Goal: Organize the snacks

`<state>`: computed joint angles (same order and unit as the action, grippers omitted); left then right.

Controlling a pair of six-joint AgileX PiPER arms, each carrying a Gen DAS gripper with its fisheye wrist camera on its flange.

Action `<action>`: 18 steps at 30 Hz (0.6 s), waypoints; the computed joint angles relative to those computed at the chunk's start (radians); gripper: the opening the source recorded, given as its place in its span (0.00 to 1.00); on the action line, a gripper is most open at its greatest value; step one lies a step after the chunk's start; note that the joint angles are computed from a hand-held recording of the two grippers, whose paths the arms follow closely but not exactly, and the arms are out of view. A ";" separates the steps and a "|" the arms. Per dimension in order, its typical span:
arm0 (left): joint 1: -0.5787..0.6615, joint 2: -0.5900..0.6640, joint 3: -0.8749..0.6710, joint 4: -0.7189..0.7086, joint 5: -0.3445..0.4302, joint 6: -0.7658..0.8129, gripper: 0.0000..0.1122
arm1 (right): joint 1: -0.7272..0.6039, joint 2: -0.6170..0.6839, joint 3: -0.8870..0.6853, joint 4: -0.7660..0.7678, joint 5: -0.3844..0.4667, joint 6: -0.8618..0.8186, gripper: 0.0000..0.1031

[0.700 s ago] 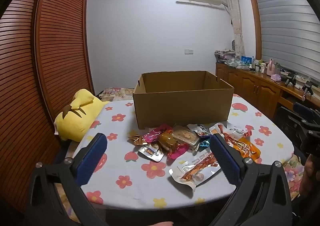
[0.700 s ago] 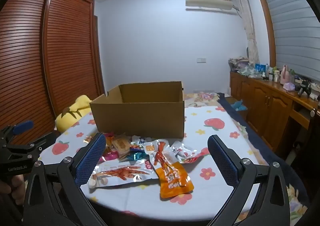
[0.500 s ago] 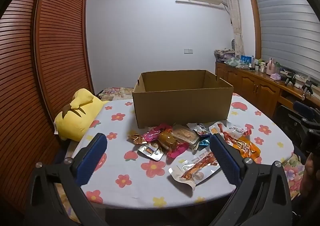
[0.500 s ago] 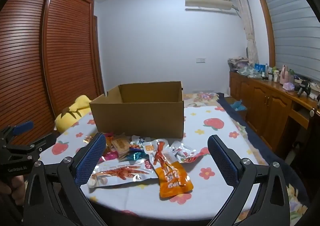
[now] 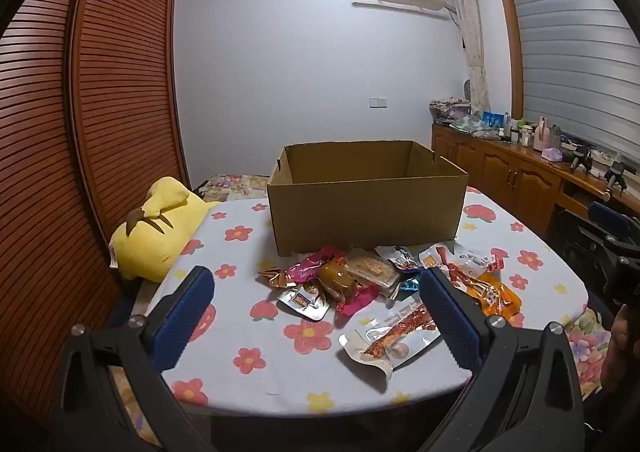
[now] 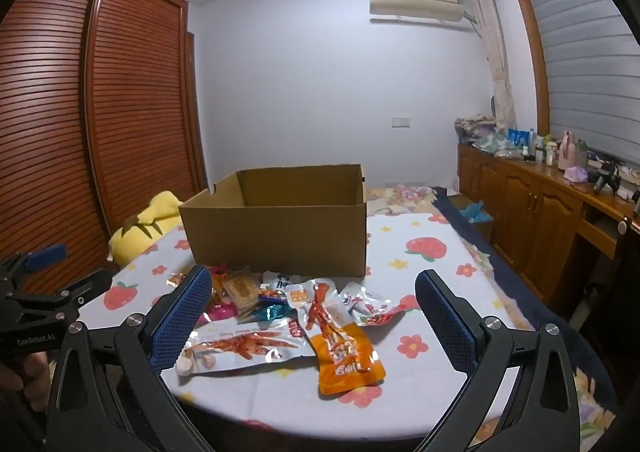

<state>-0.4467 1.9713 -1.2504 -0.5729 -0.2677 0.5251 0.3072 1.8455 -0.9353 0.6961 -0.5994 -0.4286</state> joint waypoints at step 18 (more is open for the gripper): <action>0.004 -0.013 -0.001 -0.002 0.012 0.006 0.92 | 0.002 -0.003 0.004 -0.004 -0.004 0.004 1.00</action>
